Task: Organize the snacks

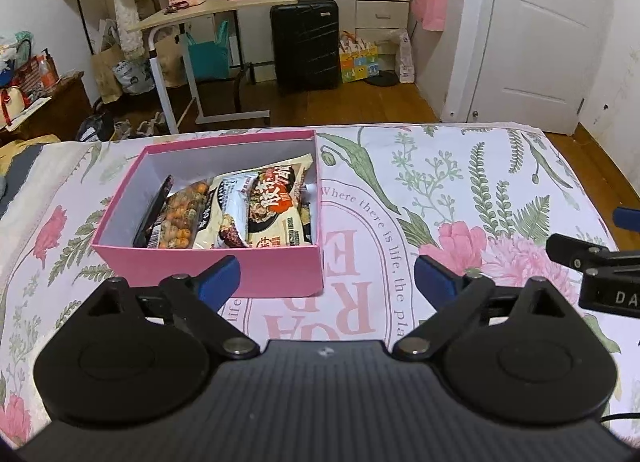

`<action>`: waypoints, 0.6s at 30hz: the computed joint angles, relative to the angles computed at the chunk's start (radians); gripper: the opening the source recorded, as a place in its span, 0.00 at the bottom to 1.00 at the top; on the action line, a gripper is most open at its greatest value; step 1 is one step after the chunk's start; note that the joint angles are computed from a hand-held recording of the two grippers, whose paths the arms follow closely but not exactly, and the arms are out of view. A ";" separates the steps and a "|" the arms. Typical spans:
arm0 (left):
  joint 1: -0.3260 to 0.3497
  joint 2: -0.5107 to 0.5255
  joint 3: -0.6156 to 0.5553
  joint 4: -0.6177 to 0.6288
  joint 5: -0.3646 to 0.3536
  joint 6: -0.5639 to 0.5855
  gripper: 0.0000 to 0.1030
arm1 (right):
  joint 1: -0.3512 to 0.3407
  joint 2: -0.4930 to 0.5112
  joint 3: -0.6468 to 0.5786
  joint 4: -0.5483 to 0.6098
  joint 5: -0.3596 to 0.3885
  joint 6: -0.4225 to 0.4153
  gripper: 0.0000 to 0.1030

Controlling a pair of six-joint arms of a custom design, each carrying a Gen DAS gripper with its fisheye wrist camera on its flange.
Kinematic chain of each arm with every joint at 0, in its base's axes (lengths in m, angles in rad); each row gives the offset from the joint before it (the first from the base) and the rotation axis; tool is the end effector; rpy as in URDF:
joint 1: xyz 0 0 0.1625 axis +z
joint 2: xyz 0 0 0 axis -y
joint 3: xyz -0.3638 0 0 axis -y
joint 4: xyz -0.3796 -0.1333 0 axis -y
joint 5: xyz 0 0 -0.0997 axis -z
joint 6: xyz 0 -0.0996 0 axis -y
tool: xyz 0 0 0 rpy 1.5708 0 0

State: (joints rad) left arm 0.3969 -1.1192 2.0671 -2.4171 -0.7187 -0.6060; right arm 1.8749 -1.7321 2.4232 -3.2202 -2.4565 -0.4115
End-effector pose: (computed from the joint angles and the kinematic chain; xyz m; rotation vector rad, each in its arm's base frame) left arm -0.3555 -0.3748 0.1062 0.7313 2.3067 -0.7757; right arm 0.1563 -0.3104 0.3250 0.2420 -2.0729 0.9997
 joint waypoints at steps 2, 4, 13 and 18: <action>-0.003 -0.003 -0.006 0.035 0.003 -0.025 0.92 | 0.004 -0.011 0.006 0.005 0.003 0.010 0.94; -0.004 -0.005 -0.004 0.035 -0.002 -0.023 0.92 | 0.006 -0.017 0.012 -0.002 0.001 0.013 0.94; -0.012 -0.004 0.022 -0.022 0.010 -0.028 0.92 | 0.015 -0.020 0.020 -0.025 -0.028 0.048 0.94; -0.012 0.001 0.029 -0.045 0.007 -0.008 0.92 | 0.027 0.010 0.017 -0.046 -0.079 0.046 0.94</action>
State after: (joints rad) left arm 0.3847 -1.1181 2.0965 -2.4626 -0.7120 -0.6141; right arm 1.9021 -1.7217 2.4406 -3.2665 -2.5354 -0.3655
